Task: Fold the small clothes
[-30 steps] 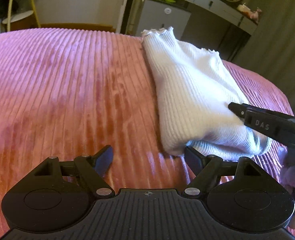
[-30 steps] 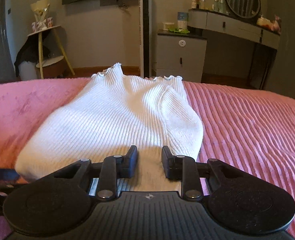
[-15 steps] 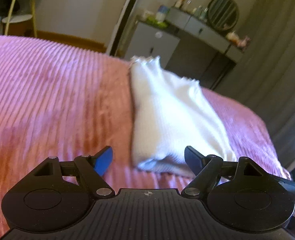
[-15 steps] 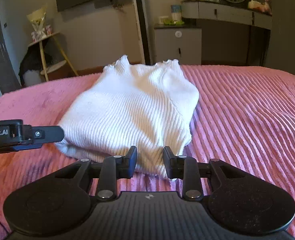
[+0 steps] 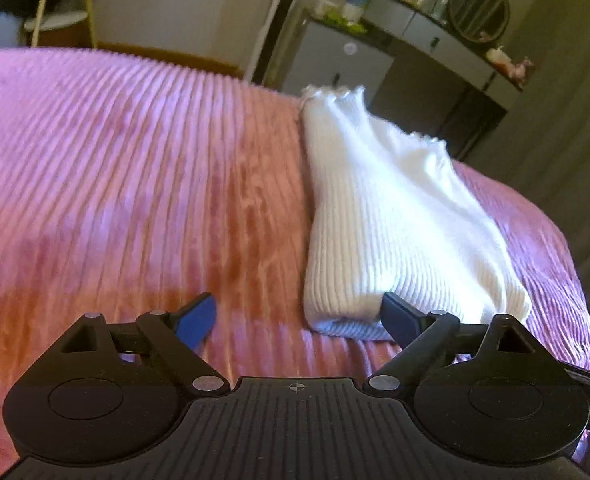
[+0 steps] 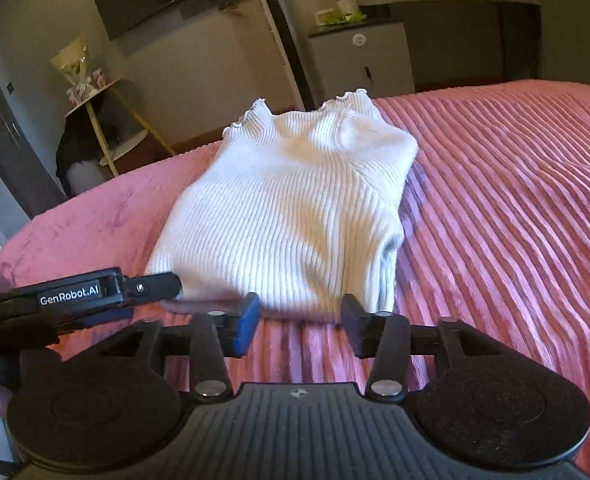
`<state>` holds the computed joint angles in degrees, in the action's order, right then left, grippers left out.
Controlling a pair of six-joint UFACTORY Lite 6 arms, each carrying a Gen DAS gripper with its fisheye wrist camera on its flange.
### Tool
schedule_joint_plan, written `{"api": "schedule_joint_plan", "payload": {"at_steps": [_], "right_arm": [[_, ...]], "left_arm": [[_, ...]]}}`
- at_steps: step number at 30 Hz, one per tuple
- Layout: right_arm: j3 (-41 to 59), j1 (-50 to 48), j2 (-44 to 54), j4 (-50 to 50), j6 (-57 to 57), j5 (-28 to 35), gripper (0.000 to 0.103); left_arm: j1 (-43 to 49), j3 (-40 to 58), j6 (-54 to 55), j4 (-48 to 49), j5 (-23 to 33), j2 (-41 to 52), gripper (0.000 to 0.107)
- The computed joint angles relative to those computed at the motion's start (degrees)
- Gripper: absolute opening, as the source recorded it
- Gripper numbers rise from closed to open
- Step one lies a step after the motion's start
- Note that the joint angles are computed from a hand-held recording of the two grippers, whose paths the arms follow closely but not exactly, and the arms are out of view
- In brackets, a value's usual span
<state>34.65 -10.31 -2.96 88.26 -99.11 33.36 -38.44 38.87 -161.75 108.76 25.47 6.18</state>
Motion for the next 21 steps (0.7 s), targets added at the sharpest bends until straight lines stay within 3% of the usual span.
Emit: {"api": "schedule_joint_plan", "payload": {"at_steps": [1,5,9,10,17,21], "right_arm": [[-0.69,-0.40,-1.75,-2.50,1.97,-0.06,0.063],[-4.47,-1.39,-9.55,-13.08,11.30,0.24,0.083],[-8.85,-0.60,-18.06,-20.98,19.09,-0.21,0.091],[-9.51,-0.02,-20.08,-23.81,22.00,-1.00,0.098],[-7.66,3.59,-25.85,-44.35,46.07,-2.68,0.099],[-7.27,3.74,-28.93,-47.55,48.21,0.05,0.099]], "left_arm": [[-1.77,-0.17,4.16,-4.17,1.46,-0.87,0.095],[-8.63,-1.10,17.36,-18.42,6.04,-4.03,0.098],[-13.87,-0.02,27.68,-31.85,10.47,-6.32,0.101],[-15.23,0.37,29.99,-34.76,11.61,-7.05,0.101],[-22.92,4.86,43.12,-51.61,22.42,-12.37,0.101],[-26.22,7.63,46.47,-55.85,30.13,-13.92,0.102]]}}
